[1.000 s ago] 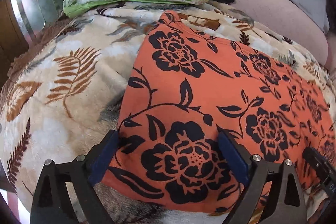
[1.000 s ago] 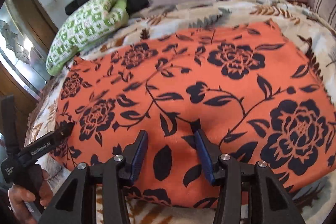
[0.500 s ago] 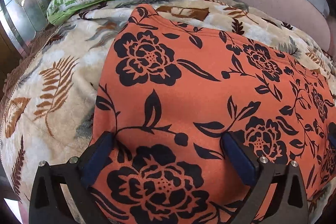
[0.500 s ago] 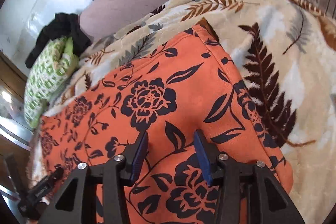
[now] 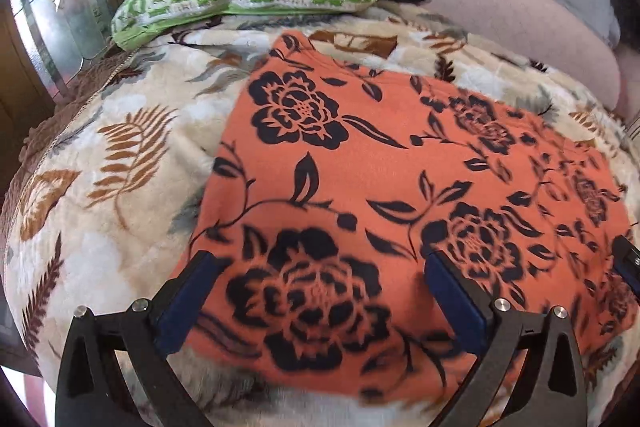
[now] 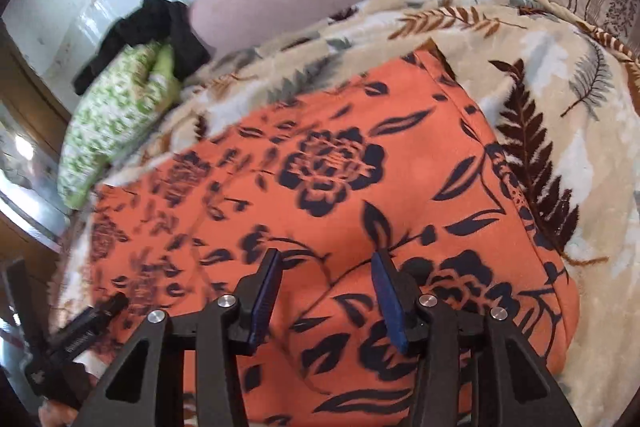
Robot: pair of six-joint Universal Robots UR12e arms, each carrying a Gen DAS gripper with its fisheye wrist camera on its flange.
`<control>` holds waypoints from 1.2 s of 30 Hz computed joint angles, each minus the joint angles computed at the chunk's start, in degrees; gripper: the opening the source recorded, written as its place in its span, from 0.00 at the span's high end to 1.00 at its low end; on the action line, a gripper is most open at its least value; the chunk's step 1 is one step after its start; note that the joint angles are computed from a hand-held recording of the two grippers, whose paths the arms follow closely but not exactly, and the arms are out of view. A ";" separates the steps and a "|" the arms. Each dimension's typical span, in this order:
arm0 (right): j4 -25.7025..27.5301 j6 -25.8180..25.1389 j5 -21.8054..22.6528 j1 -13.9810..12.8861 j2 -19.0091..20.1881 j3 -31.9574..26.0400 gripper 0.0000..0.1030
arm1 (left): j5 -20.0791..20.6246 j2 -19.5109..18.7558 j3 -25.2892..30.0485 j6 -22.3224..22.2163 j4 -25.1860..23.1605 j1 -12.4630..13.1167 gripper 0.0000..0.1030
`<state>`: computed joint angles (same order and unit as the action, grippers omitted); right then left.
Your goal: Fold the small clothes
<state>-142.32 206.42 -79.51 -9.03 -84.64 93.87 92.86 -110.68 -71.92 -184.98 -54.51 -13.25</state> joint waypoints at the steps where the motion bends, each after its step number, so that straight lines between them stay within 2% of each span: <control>1: -1.80 -0.28 0.00 0.21 -0.47 0.62 0.51 | -0.56 1.21 -1.50 -0.89 1.45 0.28 0.00; 3: -4.77 -1.33 0.24 0.73 -1.28 1.65 0.51 | -0.14 3.17 -3.73 -4.25 2.99 0.91 0.00; 6: -7.47 -2.23 1.25 1.42 -2.28 2.84 0.51 | -0.69 5.80 -6.73 -10.99 2.84 2.48 0.00; 11: -8.13 -3.52 2.48 2.82 -2.52 2.91 0.51 | -5.18 7.67 -9.26 -17.64 0.21 5.09 0.00; 15: -7.22 -2.64 4.16 3.21 -2.45 2.90 0.51 | -8.23 7.18 -9.38 -18.43 -0.22 6.04 0.00; 19: -7.24 -4.16 4.07 3.68 -2.35 2.64 0.51 | -15.70 6.44 -9.89 -19.90 2.75 7.64 0.01; 22: -6.89 -4.62 4.42 3.62 -2.02 2.34 0.51 | -20.98 5.60 -9.92 -20.46 6.54 8.38 0.13; 24: -6.03 -4.34 5.02 3.44 -1.71 2.00 0.51 | -23.88 5.07 -9.62 -20.62 7.55 8.59 0.14; 25: -5.87 -4.13 5.34 3.35 -1.54 1.89 0.51 | -24.78 4.92 -9.80 -21.45 8.71 8.63 0.20; 26: -5.76 -4.10 5.59 3.29 -1.42 1.77 0.51 | -25.96 4.81 -10.11 -22.23 10.04 8.70 0.34; 28: -5.65 -4.59 5.69 3.34 -1.15 1.47 0.51 | -26.44 4.65 -10.09 -21.83 11.07 8.47 0.49; 33: -5.31 -5.79 6.25 3.66 -0.40 0.83 0.51 | -23.70 4.24 -9.65 -20.55 12.17 7.62 0.46; 34: -5.10 -5.91 6.44 3.74 -0.24 0.71 0.51 | -23.71 3.92 -9.19 -20.62 11.00 7.57 0.37; 35: -4.92 -6.04 6.54 3.84 -0.10 0.61 0.51 | -24.63 3.54 -8.81 -20.78 9.86 7.68 0.32; 36: -4.78 -6.13 6.64 3.93 0.02 0.54 0.51 | -24.89 3.33 -8.73 -21.17 9.62 7.74 0.32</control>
<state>-147.10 200.29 -72.87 -5.10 -84.63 94.42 67.97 -107.35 -80.65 -206.15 -44.89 -5.51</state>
